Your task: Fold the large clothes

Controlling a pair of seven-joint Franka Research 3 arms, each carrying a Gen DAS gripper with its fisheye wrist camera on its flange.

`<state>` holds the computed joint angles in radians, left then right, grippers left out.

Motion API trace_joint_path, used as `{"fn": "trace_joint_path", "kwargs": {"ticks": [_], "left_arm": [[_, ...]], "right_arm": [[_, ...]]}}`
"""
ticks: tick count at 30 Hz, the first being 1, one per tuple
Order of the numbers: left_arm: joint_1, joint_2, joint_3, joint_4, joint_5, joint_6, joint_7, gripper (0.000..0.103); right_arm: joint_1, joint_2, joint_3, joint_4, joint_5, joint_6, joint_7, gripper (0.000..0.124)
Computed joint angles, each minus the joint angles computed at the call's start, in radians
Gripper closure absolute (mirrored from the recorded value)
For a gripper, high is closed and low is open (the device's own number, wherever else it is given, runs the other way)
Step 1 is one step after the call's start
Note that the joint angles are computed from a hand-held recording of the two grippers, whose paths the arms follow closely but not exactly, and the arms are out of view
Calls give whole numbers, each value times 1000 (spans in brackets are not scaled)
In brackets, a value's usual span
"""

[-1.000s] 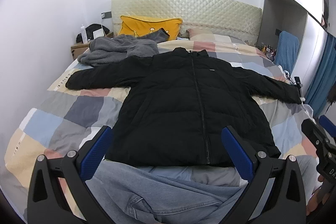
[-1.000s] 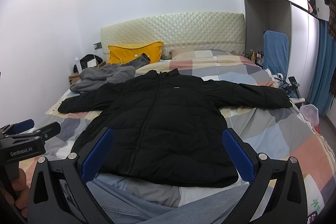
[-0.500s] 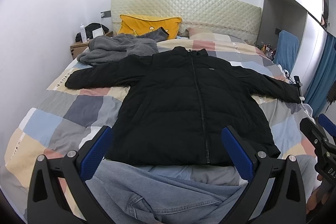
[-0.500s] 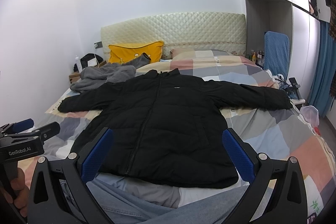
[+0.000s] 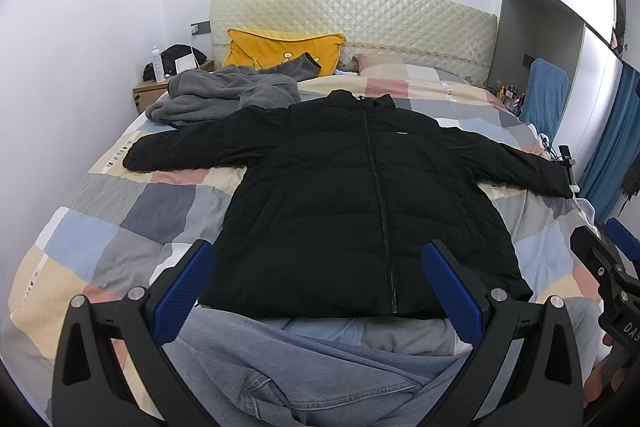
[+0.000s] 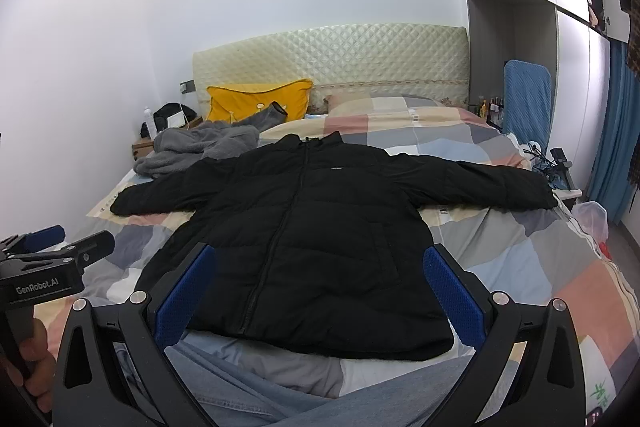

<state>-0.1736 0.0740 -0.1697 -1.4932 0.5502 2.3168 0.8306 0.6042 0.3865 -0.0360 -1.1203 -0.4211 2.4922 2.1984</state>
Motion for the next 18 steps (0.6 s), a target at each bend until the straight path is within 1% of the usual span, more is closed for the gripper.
{"fn": "trace_joint_path", "kwargs": {"ticks": [18], "left_arm": [[5, 0, 1, -4, -31, 0, 10, 0]], "right_arm": [[-1, 17, -3, 27, 16, -9, -12, 21]]}}
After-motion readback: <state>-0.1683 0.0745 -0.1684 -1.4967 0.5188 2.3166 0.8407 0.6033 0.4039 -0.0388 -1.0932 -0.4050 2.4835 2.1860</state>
